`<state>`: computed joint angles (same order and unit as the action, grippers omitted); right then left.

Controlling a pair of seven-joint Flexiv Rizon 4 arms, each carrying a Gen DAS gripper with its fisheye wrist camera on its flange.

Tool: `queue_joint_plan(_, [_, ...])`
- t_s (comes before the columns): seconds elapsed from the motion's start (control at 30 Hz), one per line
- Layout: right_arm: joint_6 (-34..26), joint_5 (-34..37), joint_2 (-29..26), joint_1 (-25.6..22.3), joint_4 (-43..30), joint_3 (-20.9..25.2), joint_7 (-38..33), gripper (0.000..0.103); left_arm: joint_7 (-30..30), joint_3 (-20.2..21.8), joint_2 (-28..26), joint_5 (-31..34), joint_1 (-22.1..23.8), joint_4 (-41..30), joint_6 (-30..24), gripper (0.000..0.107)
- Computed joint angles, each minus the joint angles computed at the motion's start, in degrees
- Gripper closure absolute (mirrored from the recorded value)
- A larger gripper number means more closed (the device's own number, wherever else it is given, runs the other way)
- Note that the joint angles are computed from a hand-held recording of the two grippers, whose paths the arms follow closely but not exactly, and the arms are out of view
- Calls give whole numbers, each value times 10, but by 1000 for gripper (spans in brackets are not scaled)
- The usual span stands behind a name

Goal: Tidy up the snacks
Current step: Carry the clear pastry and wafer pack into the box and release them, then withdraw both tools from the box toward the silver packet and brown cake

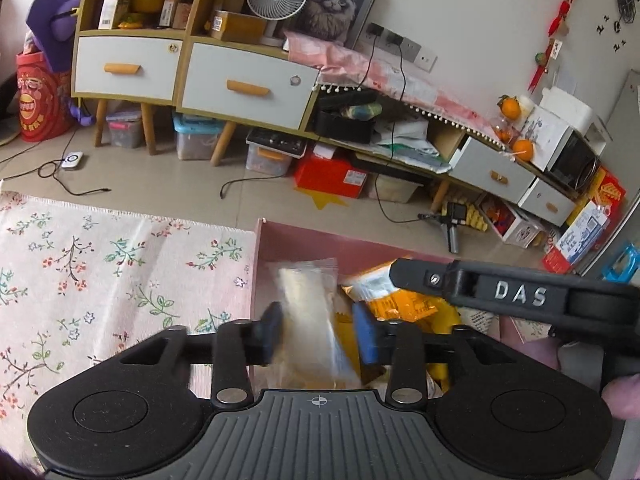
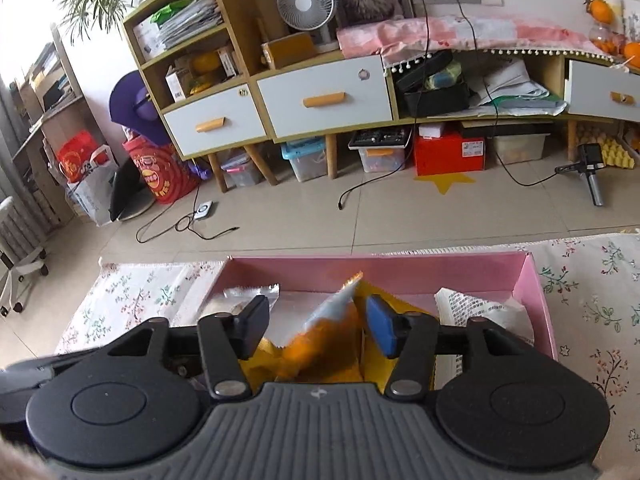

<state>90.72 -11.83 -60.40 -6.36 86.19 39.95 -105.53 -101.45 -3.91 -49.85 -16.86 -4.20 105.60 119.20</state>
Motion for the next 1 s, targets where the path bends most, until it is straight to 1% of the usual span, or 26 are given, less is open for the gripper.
queue_joint_plan(0.03, [2,1,4,-2,5,-1,0,51,-1,1,0,1,-1,1,5,53])
queue_joint_plan(0.07, [4,1,7,-2,8,-1,-1,50,-1,3,1,0,-4,4,9,51])
queue_joint_plan(0.13, [11,0,12,0,14,-6,-1,47,-1,4,5,-1,-7,10,13,43])
queue_joint_plan(0.17, [18,-2,17,-1,22,-9,-1,44,0,6,8,-2,-10,15,15,42])
queue_joint_plan(0.23, [24,-7,22,-1,27,-14,4,42,6,12,16,-8,-20,24,12,37])
queue_joint_plan(0.37, [28,-16,35,-17,48,-11,13,35,8,18,34,-20,-35,48,13,31])
queue_joint_plan(0.4, [27,-19,38,-20,51,-10,16,32,10,19,41,-23,-40,55,9,27])
queue_joint_plan(0.53, [31,-19,60,-36,79,-13,30,24,25,51,67,-62,-85,86,-4,16])
queue_joint_plan(0.6, [46,-23,68,-46,99,-12,29,16,33,61,77,-77,-105,102,-2,13])
queue_joint_plan(0.67, [60,-32,78,-51,118,-20,35,12,41,68,84,-91,-123,117,2,11])
queue_joint_plan(0.8, [75,-55,93,-54,147,-41,56,8,60,82,93,-129,-163,138,-1,10])
queue_joint_plan(0.87, [85,-64,100,-52,162,-54,68,8,58,77,96,-135,-169,152,11,10])
queue_joint_plan(1.0, [96,-94,102,-71,189,-52,84,6,64,75,98,-157,-189,170,19,10])
